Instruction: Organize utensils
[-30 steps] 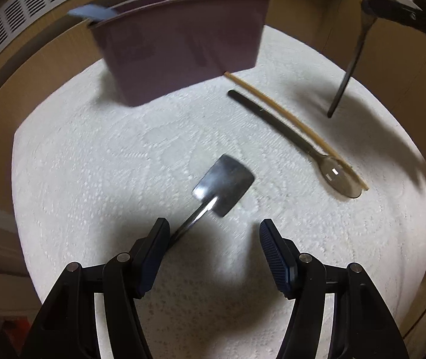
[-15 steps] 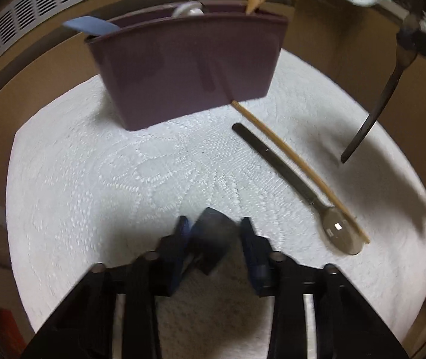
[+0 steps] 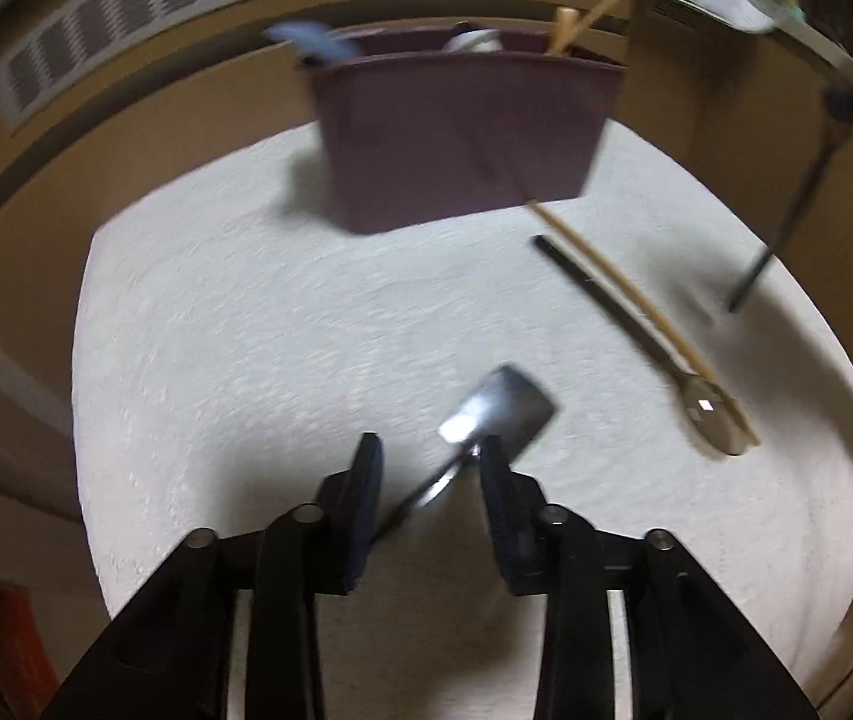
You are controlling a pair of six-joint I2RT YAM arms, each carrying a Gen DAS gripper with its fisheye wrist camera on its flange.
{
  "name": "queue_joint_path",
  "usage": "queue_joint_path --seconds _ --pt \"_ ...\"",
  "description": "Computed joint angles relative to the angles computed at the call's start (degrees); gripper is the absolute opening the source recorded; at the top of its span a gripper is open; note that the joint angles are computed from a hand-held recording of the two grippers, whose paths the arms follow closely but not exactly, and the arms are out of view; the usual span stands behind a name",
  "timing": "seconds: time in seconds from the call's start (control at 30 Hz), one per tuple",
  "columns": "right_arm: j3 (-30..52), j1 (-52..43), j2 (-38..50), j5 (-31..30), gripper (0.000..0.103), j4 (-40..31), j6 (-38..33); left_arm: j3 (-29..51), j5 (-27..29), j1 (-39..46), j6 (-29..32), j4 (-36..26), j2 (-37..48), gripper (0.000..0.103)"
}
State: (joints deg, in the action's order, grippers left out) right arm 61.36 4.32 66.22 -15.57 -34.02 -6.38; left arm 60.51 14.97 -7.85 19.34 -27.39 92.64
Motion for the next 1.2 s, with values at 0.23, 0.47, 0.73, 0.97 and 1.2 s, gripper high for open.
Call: queue_joint_path --seconds 0.23,0.47,0.73,0.97,1.2 --pt "0.80 0.21 1.64 0.46 0.029 -0.27 -0.05 -0.29 13.53 8.05 0.05 -9.63 -0.08 0.058" --pt "0.48 1.44 1.64 0.54 0.029 0.28 0.31 -2.82 10.51 -0.38 -0.22 -13.70 -7.08 0.058" --pt "-1.20 3.14 0.29 3.65 0.029 1.82 0.16 1.12 -4.54 -4.02 -21.82 -1.09 -0.46 0.058" --pt "-3.75 3.42 -0.38 4.55 0.029 4.50 1.29 -3.15 -13.14 -8.73 -27.28 7.19 -0.31 0.033" --pt "-4.89 2.42 -0.85 3.10 0.029 5.06 1.64 -9.85 -13.98 -9.88 -28.19 11.21 -9.78 0.033"
